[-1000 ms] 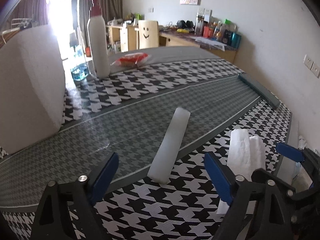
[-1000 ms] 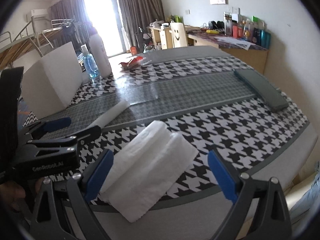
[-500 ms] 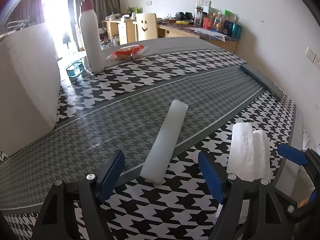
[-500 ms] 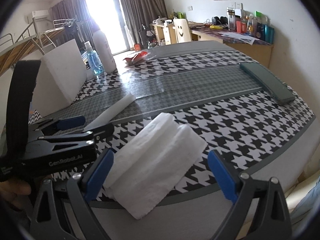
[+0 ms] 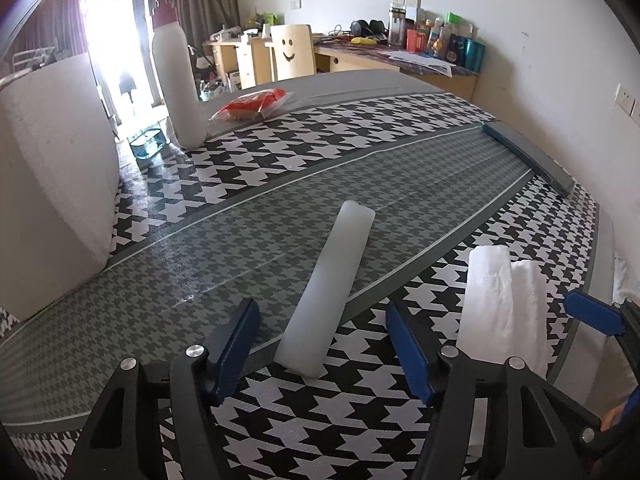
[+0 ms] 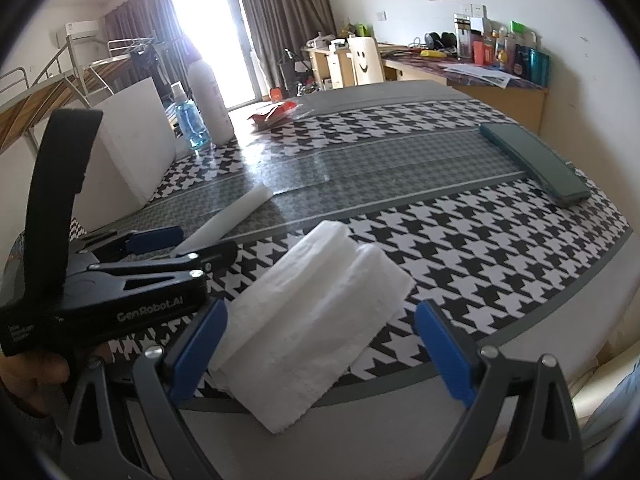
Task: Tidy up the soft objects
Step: 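Position the left gripper over the foam strip while the right gripper reaches the white cloth, then close the left gripper on the foam strip while the right gripper pinches the white cloth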
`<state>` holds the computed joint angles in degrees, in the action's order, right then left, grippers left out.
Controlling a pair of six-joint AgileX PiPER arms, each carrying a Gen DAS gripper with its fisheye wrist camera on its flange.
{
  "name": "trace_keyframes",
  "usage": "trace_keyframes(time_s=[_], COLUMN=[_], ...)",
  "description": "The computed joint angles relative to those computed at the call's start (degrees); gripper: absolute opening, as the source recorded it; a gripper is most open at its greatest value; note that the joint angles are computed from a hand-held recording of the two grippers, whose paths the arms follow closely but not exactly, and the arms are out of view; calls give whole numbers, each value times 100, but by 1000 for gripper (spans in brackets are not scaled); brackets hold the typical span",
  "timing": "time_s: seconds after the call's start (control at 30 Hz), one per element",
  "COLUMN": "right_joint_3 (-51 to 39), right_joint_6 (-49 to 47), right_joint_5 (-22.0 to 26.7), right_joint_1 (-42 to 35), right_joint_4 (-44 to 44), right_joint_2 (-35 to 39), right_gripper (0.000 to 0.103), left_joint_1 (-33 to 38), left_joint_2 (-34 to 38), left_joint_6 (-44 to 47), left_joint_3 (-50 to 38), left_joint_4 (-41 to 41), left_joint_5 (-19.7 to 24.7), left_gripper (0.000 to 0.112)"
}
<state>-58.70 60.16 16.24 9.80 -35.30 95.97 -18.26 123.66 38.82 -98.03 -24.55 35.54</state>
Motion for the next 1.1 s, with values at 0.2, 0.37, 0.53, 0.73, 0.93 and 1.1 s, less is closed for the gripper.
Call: trace_keyframes(time_s=[0.2, 0.37, 0.53, 0.73, 0.93, 1.1], right_joint_3=[10, -26, -112, -269, -520, -789], right_joint_6=[-38, -91, -131, -144, -303, -34], right_joint_5=[-9, 26, 108, 346, 669, 1141], right_joint_1=[11, 46, 91, 165, 230, 405], right_joint_4=[54, 126, 211, 257, 447, 75], right_joint_2=[0, 2, 53, 135, 325, 521], right_gripper=[97, 97, 97, 97, 97, 97], left_joint_1=[-9, 84, 116, 188, 291, 425], left_joint_2=[-75, -97, -178, -434, -595, -750], left_joint_6=[305, 392, 642, 1256, 1609, 1977], left_joint_3=[129, 127, 263, 613, 801, 989], left_joint_4=[-159, -313, -533, -1088, -1436, -1829], left_joint_5=[-81, -62, -132, -222, -241, -235], left_gripper=[34, 20, 17, 15, 15, 15])
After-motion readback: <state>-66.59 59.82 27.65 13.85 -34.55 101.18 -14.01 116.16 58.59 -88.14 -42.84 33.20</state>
